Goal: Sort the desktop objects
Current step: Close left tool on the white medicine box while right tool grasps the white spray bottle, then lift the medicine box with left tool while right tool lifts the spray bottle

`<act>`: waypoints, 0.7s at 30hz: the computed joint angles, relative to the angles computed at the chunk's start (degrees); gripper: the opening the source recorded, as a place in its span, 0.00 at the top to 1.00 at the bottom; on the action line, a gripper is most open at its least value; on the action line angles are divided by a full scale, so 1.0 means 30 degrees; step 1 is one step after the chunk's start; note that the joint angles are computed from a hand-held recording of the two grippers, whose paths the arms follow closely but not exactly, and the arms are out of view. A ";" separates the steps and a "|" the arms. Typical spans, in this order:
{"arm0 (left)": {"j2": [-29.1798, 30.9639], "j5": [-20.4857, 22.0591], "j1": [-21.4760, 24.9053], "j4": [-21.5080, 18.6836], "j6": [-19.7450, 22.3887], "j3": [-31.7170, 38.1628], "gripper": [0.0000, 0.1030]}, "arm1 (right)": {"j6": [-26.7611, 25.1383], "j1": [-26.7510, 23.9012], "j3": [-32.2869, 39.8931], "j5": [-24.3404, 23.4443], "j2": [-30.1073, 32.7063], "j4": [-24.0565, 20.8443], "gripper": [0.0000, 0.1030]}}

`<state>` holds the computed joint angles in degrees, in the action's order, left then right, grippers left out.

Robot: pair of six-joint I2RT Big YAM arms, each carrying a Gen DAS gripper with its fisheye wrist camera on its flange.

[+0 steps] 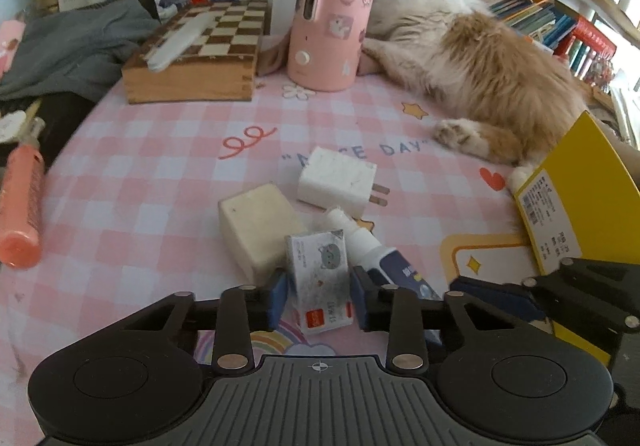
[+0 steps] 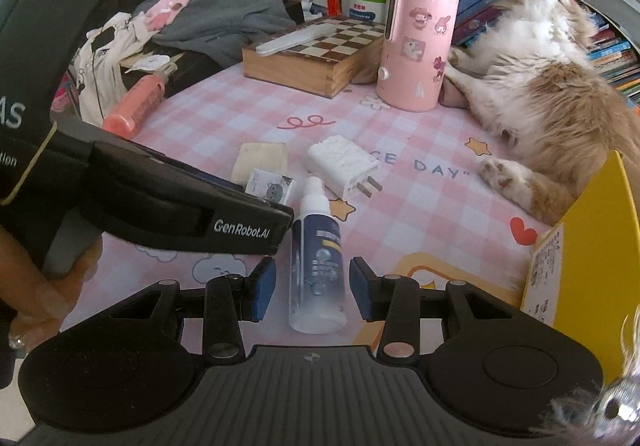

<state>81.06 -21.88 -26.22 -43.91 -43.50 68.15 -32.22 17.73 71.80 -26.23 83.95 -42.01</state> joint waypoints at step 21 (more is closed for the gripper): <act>-0.3519 -0.1579 -0.0971 -0.1124 -0.4738 -0.2463 0.71 | 0.0230 0.0547 0.1183 -0.0083 0.1256 -0.1059 0.64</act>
